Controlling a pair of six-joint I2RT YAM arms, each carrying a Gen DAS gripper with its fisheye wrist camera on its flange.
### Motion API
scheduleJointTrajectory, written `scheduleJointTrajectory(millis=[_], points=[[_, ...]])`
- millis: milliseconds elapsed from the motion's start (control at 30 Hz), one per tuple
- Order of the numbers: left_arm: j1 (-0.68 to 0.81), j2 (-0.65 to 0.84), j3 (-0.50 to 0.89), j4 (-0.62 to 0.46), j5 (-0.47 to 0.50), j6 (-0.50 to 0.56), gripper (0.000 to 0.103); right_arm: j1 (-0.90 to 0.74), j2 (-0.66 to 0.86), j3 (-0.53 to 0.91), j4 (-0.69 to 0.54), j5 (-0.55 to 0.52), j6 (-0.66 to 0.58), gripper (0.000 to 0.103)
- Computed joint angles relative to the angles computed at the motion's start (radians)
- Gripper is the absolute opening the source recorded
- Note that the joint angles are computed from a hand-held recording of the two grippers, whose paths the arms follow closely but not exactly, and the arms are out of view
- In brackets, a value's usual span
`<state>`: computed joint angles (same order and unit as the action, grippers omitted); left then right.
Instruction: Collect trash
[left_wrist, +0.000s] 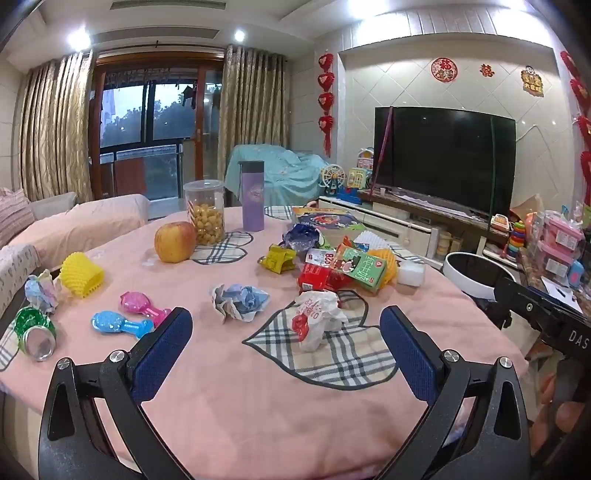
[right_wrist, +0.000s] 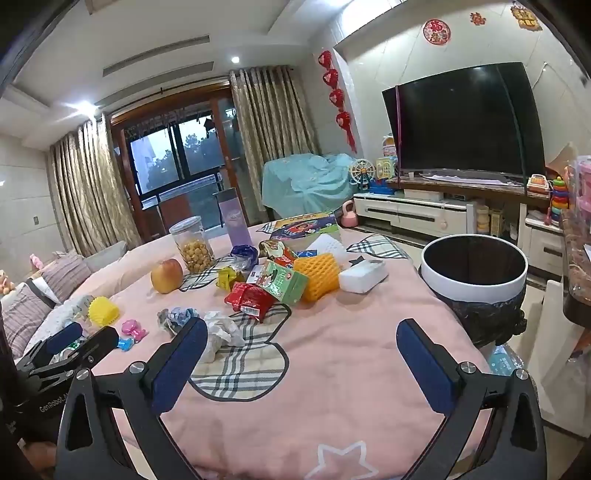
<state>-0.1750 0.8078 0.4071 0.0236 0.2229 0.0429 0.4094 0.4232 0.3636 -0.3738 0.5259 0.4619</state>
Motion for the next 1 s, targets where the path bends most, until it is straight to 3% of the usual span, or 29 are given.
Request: scheduleJointTrajectory(millis=[767,800,1000], points=[[-0.005,0.01,-0.002,0.01,-0.007,0.004,0.103,0.041,0.032,0.005,0.011,0.028,0.033,0.103],[-0.005,0.012,-0.002,0.012,-0.006,0.003,0.103,-0.001,0.005,0.001,0.001,-0.018,0.013,0.103],[-0.003,0.014,-0.003,0.012,-0.006,0.003,0.103,-0.008,0.023,0.013,-0.015,-0.035,0.016,0.103]])
